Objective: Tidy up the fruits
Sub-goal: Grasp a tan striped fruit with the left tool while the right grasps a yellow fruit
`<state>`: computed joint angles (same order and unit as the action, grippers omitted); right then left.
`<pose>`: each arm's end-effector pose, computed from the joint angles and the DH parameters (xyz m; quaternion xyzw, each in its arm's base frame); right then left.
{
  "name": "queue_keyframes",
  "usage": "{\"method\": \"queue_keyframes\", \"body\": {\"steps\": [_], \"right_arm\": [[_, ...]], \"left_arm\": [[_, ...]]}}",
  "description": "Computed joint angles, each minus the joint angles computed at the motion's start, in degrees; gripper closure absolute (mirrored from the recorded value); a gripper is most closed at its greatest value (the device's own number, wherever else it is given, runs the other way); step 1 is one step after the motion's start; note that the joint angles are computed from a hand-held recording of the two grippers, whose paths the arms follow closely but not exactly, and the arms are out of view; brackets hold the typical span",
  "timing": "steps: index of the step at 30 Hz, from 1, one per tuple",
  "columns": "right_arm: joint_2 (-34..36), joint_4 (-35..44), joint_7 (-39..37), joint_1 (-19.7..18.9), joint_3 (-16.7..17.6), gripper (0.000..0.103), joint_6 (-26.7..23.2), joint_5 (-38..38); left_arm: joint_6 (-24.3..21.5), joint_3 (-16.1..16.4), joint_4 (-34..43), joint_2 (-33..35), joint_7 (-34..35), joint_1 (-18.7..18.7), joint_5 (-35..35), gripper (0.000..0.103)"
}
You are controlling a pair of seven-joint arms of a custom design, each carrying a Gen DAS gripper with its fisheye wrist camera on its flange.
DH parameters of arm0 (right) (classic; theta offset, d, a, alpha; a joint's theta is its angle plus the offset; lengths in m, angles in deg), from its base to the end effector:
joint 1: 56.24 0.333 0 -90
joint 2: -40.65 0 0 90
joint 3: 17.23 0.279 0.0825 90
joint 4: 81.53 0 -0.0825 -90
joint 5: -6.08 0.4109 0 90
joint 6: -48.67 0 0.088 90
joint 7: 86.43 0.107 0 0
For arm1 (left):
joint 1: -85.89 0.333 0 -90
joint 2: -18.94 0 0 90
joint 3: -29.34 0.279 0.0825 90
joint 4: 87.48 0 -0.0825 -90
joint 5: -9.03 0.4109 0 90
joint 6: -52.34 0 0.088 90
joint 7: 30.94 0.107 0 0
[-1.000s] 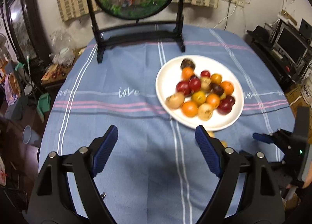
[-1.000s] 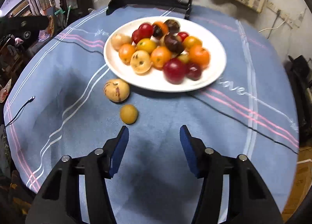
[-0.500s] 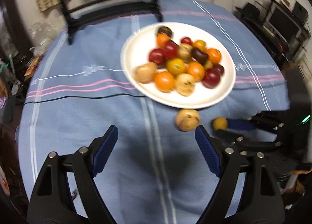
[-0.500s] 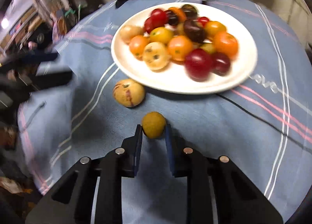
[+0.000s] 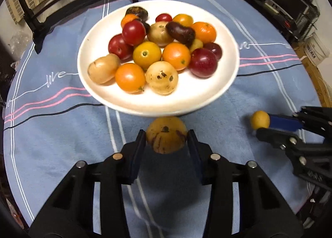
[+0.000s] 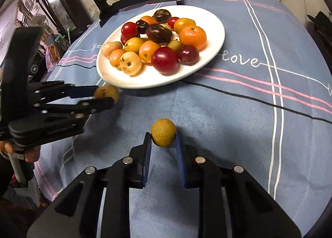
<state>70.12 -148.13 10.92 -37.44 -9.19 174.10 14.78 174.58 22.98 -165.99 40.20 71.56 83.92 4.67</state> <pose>0.6829 0.3215 0.5273 -0.7590 0.5905 -0.0291 0.2726 0.7126 -0.0950 0.5110 -0.5731 0.7939 -0.1731 0.1062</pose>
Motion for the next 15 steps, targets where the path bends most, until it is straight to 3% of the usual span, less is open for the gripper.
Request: {"method": "queue_keyframes", "body": {"steps": [7, 15], "right_arm": [[-4.09, -4.03, -0.75, -0.05, 0.51, 0.080, 3.01, 0.91], [-6.90, -5.54, -1.43, -0.15, 0.84, 0.079, 7.15, 2.69]], "left_arm": [[5.13, 0.04, -7.74, -8.39, 1.25, 2.33, -4.92, 0.061], [8.69, 0.38, -9.54, -12.01, 1.14, 3.30, -7.24, 0.061]]}}
